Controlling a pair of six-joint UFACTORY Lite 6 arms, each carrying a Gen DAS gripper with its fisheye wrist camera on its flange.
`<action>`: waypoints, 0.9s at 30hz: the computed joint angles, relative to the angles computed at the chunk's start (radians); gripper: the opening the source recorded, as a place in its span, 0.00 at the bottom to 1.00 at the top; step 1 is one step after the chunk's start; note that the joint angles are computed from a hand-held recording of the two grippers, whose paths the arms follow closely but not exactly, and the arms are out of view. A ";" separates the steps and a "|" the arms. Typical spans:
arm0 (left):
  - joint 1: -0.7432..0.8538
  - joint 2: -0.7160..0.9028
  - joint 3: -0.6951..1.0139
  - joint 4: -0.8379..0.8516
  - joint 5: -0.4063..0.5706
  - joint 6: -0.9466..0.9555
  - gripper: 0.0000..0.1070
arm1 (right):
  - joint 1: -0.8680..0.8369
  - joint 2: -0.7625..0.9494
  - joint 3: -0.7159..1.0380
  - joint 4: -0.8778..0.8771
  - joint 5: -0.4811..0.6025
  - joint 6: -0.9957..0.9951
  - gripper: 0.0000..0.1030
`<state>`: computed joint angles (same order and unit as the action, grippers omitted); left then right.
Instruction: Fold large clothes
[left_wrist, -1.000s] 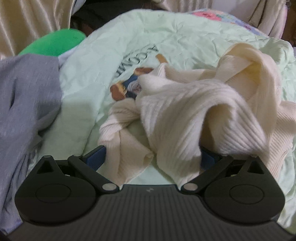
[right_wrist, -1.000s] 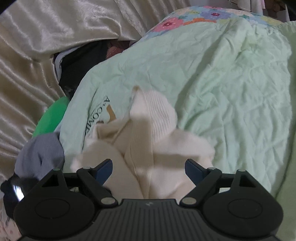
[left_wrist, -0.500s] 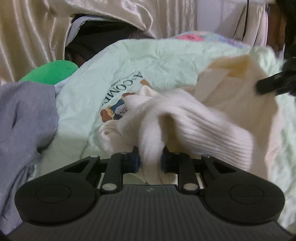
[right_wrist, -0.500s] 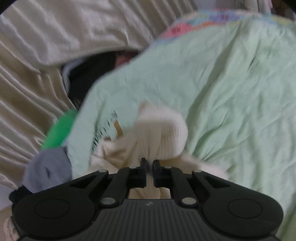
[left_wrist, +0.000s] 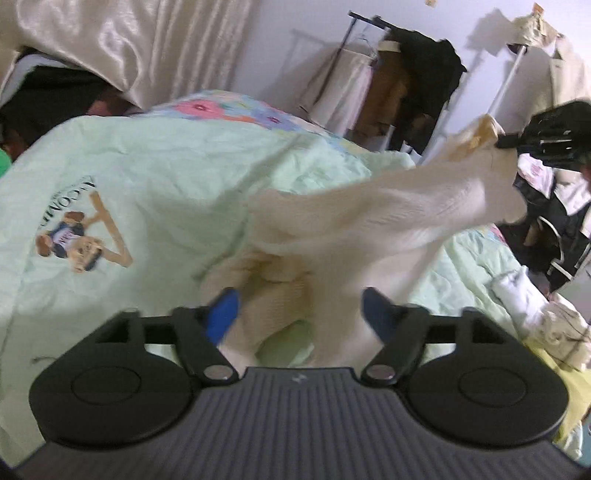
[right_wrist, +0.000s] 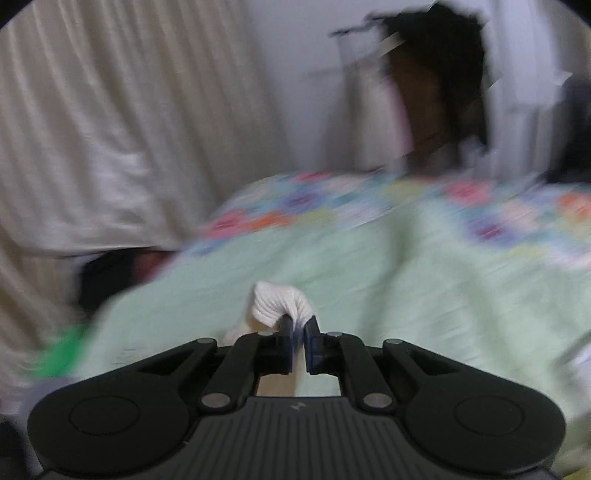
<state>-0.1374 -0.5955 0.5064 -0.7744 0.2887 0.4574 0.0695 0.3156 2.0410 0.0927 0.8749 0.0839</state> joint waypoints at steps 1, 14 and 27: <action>-0.020 0.016 0.006 0.066 -0.014 -0.072 0.77 | -0.036 0.018 -0.002 -0.021 -0.003 -0.019 0.06; -0.115 0.850 0.620 0.063 0.013 -0.165 0.89 | -0.466 -0.046 -0.580 0.667 0.077 -0.624 0.50; -0.302 1.344 1.203 0.234 0.057 -0.412 0.26 | -0.439 -0.290 -0.877 0.538 0.396 -0.631 0.67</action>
